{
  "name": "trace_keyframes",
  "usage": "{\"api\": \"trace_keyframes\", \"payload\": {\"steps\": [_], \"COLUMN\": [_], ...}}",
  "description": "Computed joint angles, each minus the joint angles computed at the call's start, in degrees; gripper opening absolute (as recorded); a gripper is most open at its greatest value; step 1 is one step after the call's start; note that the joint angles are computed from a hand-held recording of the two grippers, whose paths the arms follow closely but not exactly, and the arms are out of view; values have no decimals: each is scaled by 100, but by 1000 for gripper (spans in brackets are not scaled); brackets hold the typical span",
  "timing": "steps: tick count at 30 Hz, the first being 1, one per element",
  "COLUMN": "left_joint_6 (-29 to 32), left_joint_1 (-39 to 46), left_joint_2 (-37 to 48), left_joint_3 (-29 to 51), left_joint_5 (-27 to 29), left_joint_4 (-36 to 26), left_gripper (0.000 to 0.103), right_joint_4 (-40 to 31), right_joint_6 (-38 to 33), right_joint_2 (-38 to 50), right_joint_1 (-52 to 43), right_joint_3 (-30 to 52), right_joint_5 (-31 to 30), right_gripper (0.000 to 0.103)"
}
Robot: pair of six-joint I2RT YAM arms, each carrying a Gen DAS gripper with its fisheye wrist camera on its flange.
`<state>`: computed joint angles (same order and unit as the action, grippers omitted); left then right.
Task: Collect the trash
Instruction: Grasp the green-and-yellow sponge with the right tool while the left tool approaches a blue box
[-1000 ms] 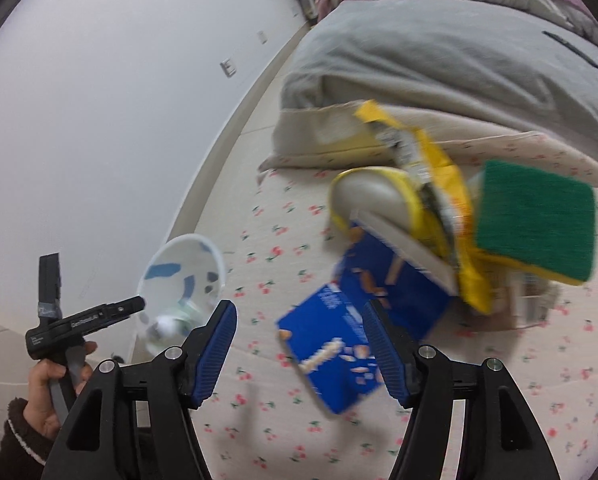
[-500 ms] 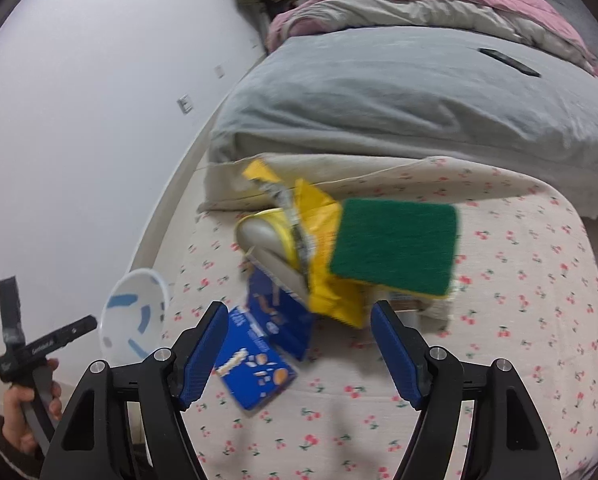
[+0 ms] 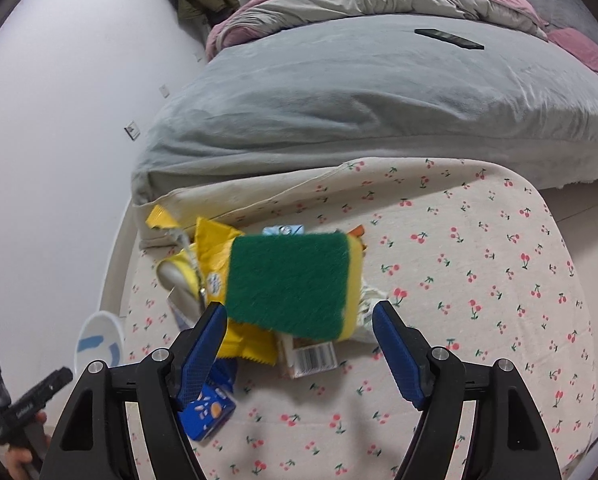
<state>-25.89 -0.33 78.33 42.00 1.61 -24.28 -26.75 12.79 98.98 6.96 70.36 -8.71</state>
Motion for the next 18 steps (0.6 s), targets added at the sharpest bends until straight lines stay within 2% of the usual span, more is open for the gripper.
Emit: {"api": "trace_keyframes", "payload": {"steps": [9, 11, 12, 14, 15, 17, 18], "left_joint_6": [-127, -115, -99, -55, -37, -19, -23], "left_joint_1": [-438, -561, -628, -753, -818, -905, -935], "left_joint_2": [532, 639, 684, 748, 783, 859, 890], "left_joint_3": [365, 457, 500, 553, 587, 645, 664], "left_joint_5": [53, 12, -21, -67, -85, -74, -51], "left_joint_4": [82, 73, 72, 95, 90, 87, 94], "left_gripper": [99, 99, 99, 99, 99, 99, 99], "right_joint_4": [-44, -55, -66, -111, -138, -124, -101], "right_joint_6": [109, 153, 182, 217, 229, 197, 177], "right_joint_2": [633, 731, 781, 832, 829, 756, 710], "right_joint_1": [-191, -206, -209, -203, -187, -148, -135], "right_joint_3": [463, 521, 546, 583, 584, 522, 481], "right_joint_5": [-307, -439, -502, -583, -617, -662, -695], "right_gripper": [77, 74, 71, 53, 51, 37, 34]}}
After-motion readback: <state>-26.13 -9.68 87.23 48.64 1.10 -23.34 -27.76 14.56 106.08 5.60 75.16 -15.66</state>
